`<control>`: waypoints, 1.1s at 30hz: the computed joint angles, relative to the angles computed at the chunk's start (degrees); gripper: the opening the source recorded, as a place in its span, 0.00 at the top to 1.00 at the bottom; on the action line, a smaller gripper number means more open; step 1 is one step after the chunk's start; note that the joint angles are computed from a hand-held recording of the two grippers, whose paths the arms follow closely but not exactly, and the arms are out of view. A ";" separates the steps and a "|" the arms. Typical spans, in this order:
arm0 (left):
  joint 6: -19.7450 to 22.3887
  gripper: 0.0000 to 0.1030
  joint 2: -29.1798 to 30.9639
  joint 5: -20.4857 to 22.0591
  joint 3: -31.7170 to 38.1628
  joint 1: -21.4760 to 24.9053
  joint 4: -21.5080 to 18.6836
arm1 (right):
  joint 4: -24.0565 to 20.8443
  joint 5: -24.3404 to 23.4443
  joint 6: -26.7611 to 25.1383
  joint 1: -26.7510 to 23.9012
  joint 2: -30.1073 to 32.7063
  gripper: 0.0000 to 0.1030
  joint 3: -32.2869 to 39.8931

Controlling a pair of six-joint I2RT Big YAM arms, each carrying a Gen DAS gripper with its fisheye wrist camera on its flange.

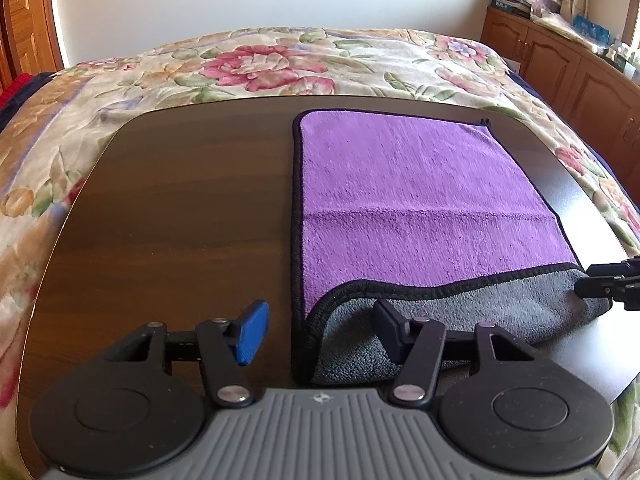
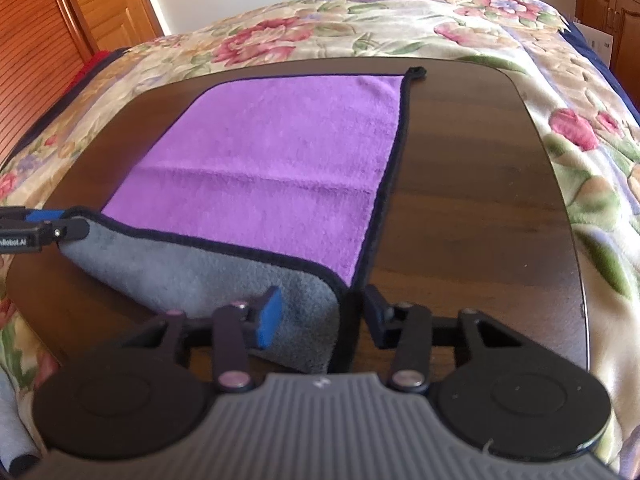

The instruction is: Fold towel

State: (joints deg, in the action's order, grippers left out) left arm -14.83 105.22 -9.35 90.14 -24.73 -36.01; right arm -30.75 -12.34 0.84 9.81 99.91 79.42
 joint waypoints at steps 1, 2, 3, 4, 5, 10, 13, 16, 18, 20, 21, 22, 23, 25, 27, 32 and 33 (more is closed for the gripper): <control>0.03 0.45 0.03 -0.02 0.03 -0.05 -0.09 | -0.10 0.19 -0.17 0.02 0.02 0.63 0.10; 0.07 0.45 0.07 -0.05 0.07 -0.10 -0.17 | 0.01 0.37 -0.26 0.02 -0.08 0.64 0.02; 0.12 0.46 0.10 -0.02 0.08 -0.12 -0.24 | 0.15 0.47 -0.23 -0.02 -0.18 0.67 -0.03; 0.17 0.47 0.15 0.03 0.10 -0.13 -0.27 | 0.34 0.46 -0.12 -0.09 -0.33 0.70 -0.12; 0.20 0.48 0.20 0.16 0.14 -0.10 -0.37 | 0.57 0.37 -0.01 -0.16 -0.38 0.71 -0.12; 0.39 0.50 0.26 0.35 0.10 -0.07 -0.36 | 1.18 -0.47 0.48 -0.50 -0.93 0.73 -0.37; 0.39 0.51 0.23 0.38 0.04 -0.06 -0.30 | 1.26 -0.74 0.19 -0.42 -1.22 0.73 -0.44; 0.32 0.52 0.27 0.48 0.06 -0.10 -0.32 | 0.67 -1.34 0.03 -0.38 -1.11 0.73 -0.16; 0.35 0.53 0.28 0.56 0.04 -0.15 -0.27 | 0.04 -0.87 -0.53 -0.23 -0.69 0.73 0.23; 0.33 0.56 0.34 0.91 0.10 -0.09 -0.26 | -0.43 -0.47 -0.91 -0.15 -0.19 0.73 0.60; 0.31 0.57 0.38 1.07 0.13 -0.05 -0.30 | -0.62 -0.38 -1.00 -0.12 -0.13 0.74 0.64; 0.29 0.59 0.41 1.25 0.15 0.00 -0.34 | -0.78 -0.19 -1.20 -0.12 -0.02 0.78 0.73; 0.26 0.61 0.42 1.33 0.11 0.01 -0.25 | -0.86 -0.11 -1.34 -0.14 0.06 0.79 0.78; 0.09 0.64 0.46 1.60 0.12 0.06 -0.13 | -0.90 -0.29 -1.74 -0.21 0.03 0.86 0.73; -0.01 0.69 0.45 1.82 0.04 0.11 0.10 | -0.73 -0.58 -2.13 -0.23 -0.10 0.87 0.56; -0.38 0.89 0.31 1.19 -0.13 0.05 0.32 | -0.19 -0.21 -3.12 -0.05 -0.42 0.89 0.25; -0.55 0.89 0.20 1.29 -0.28 0.08 0.59 | -0.11 -0.23 -3.09 -0.05 -0.47 0.89 0.20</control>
